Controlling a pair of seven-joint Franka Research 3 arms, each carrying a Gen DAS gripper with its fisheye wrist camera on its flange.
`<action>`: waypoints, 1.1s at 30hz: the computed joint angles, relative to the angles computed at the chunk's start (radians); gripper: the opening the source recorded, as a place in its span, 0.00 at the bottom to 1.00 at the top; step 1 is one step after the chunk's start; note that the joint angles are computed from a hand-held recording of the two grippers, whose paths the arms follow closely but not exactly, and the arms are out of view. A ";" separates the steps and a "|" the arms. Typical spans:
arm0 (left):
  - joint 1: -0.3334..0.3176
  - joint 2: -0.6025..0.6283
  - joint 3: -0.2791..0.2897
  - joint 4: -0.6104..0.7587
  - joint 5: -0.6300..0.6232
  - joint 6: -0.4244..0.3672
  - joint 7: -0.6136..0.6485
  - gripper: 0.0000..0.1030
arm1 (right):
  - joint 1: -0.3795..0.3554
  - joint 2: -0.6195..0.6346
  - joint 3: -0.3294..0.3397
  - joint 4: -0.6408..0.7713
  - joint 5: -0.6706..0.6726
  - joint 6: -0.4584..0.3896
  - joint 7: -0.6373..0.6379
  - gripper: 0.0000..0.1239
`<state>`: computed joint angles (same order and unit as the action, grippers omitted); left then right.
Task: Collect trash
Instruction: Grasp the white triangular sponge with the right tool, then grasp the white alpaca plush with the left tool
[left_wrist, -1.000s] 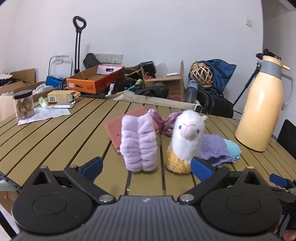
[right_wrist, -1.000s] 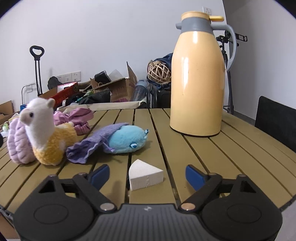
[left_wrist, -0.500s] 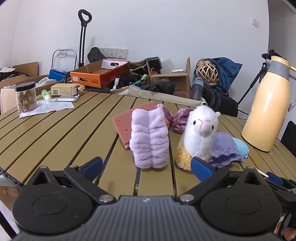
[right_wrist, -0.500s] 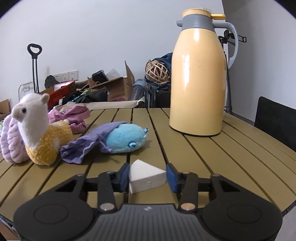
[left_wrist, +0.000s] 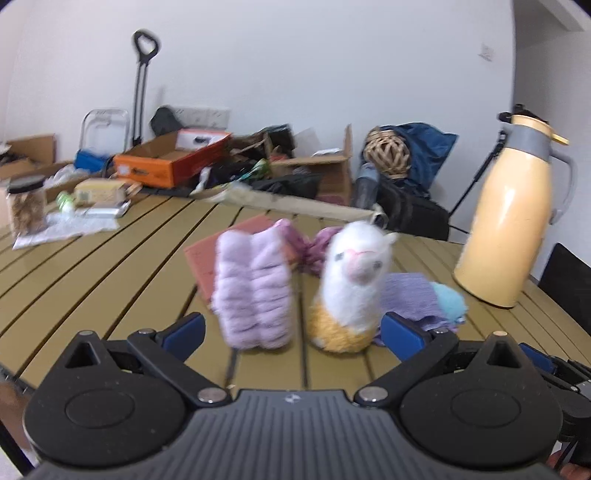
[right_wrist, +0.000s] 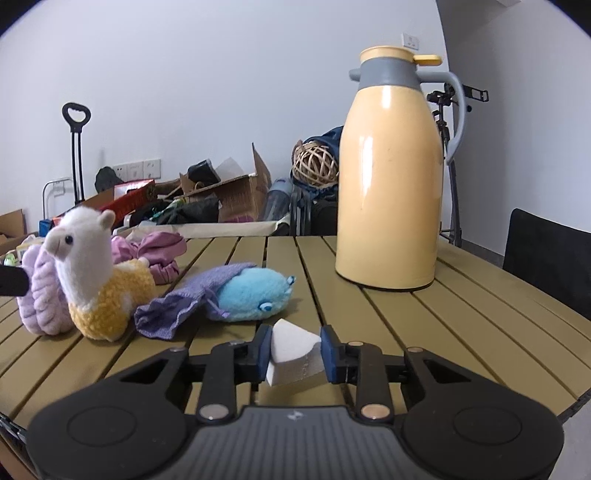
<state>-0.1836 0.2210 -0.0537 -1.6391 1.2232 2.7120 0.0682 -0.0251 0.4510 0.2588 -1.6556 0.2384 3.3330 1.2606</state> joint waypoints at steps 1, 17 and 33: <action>-0.007 0.009 0.004 0.014 0.036 0.010 -0.018 1.00 | -0.006 -0.002 0.004 -0.003 -0.001 -0.001 0.000 0.22; -0.059 0.239 0.063 0.296 -0.036 0.060 0.149 1.00 | -0.109 -0.006 0.086 -0.028 -0.048 0.036 0.032 0.22; -0.068 0.419 0.065 0.524 -0.487 -0.075 0.532 0.73 | -0.058 -0.009 0.016 -0.026 -0.060 0.030 0.080 0.22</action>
<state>-0.2515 0.6401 0.0118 -1.1148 0.7363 2.6370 0.6002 -0.0835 0.4419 0.2752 -1.6817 0.1787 3.3631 1.3411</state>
